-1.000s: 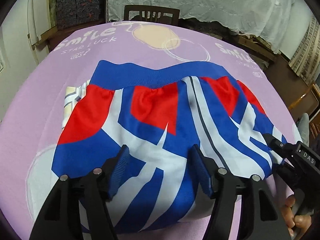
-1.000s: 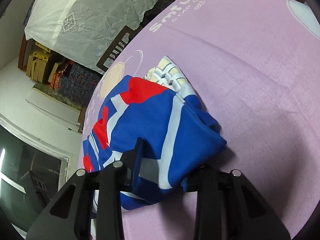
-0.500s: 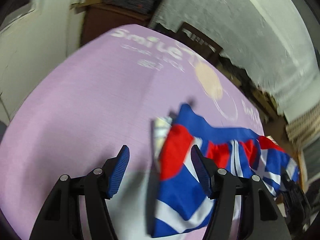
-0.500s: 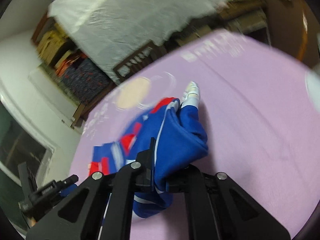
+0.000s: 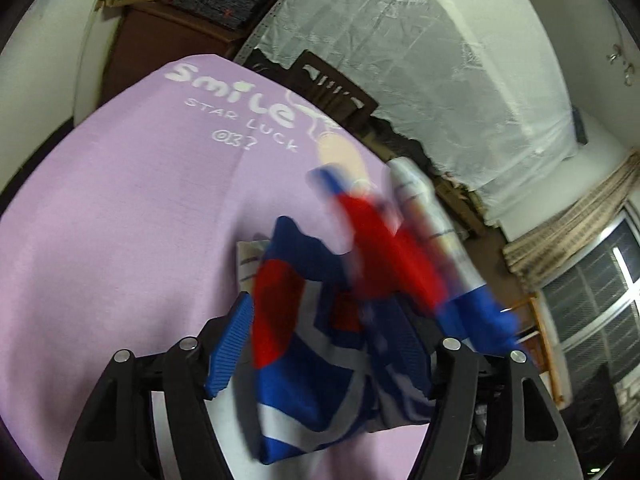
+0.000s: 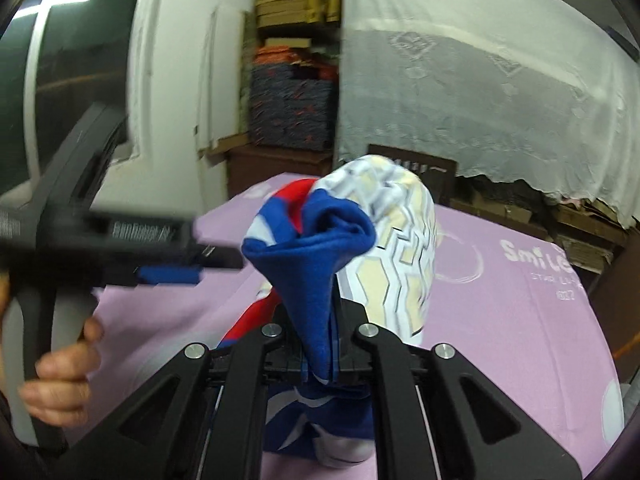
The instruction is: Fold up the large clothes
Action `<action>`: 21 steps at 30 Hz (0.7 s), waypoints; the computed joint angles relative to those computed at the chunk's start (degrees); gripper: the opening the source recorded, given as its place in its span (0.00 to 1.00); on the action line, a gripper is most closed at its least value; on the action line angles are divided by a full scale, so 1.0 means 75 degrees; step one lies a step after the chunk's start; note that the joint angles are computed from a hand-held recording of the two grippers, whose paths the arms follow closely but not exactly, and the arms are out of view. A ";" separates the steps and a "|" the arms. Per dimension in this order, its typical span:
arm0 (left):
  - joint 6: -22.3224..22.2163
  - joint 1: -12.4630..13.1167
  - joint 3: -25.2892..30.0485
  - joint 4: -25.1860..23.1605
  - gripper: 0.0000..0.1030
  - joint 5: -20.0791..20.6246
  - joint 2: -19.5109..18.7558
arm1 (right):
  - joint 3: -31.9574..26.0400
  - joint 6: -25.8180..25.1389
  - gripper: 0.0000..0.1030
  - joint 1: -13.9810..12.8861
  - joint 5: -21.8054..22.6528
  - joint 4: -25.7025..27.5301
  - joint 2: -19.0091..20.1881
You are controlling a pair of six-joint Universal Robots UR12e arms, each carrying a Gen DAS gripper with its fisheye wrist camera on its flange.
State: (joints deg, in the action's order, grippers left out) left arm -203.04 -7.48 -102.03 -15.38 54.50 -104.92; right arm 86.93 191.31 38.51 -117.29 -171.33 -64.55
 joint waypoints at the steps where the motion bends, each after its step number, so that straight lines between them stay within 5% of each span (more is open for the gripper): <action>1: -0.0058 0.0020 -0.0011 0.0110 0.69 -0.0104 -0.0022 | 0.0037 0.0013 0.07 -0.0001 0.0091 -0.0006 -0.0001; 10: -0.0961 0.0267 -0.0056 0.1335 0.83 -0.2030 -0.0371 | 0.0138 -0.0164 0.07 0.0035 0.0261 0.0040 0.0015; 12: -0.1165 0.0280 -0.0063 0.1555 0.90 -0.2090 -0.0403 | 0.0153 -0.0250 0.07 0.0057 0.0257 0.0037 0.0031; 19: -0.0593 0.0084 0.0330 -0.0016 0.90 -0.2099 -0.0692 | 0.0267 -0.0780 0.08 0.0190 0.0086 -0.0111 0.0077; 21: -0.0507 0.0038 0.0388 -0.0157 0.75 -0.1861 -0.0739 | 0.0292 -0.1122 0.08 0.0263 -0.0082 -0.0155 0.0114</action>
